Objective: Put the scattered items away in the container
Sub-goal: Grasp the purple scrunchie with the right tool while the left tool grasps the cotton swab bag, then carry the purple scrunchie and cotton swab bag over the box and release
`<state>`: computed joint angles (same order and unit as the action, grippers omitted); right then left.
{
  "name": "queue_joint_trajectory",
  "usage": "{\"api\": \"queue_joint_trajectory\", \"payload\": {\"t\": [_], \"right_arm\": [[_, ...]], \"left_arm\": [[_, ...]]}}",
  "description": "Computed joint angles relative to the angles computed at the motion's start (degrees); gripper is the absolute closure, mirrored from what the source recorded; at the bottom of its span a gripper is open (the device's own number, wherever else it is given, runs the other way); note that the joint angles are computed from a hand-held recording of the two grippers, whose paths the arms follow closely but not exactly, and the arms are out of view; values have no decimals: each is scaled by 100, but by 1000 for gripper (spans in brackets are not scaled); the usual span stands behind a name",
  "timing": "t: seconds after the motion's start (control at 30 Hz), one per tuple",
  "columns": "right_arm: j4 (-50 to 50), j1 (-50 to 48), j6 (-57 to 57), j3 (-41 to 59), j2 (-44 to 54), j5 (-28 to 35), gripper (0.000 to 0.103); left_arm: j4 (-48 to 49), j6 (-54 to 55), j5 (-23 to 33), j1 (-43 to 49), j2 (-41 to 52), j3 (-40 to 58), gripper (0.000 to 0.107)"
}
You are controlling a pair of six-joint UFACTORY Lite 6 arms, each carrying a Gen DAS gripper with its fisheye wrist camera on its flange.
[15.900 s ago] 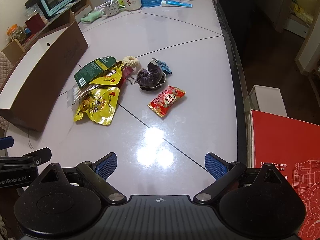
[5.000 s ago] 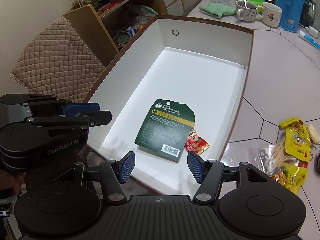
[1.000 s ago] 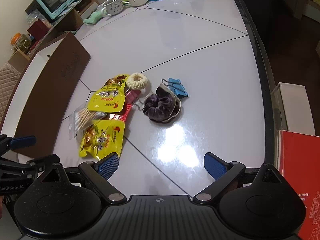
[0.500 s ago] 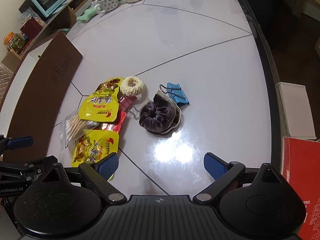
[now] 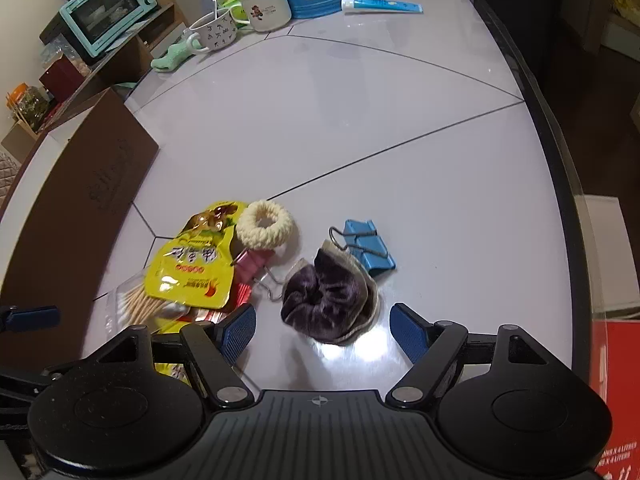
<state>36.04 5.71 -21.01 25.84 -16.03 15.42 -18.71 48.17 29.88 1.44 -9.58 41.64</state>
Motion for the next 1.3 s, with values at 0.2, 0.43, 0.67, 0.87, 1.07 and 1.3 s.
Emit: {"api": "queue_joint_trajectory", "payload": {"t": [0.2, 0.43, 0.67, 0.87, 1.07, 1.3], "right_arm": [[1374, 42, -1392, 193, 763, -346, 54], [1625, 36, -1974, -18, 656, -448, 76], [1373, -475, -1860, -245, 285, -25, 76], [1240, -866, -1763, -270, 132, 312, 76], [838, -937, -1406, -311, -61, 441, 76], [103, -958, -740, -496, -728, 853, 76]], "left_arm": [[-261, 384, -305, -70, 274, 14, 33], [-784, 1211, -510, -213, 712, 145, 33], [-827, 1589, -639, -402, 1463, 589, 32], [-1082, 2013, -259, -218, 2083, 1048, 44], [-1003, 1987, -138, -84, 1825, 918, 81], [-1006, 2171, 252, 127, 825, 280, 87]]}}
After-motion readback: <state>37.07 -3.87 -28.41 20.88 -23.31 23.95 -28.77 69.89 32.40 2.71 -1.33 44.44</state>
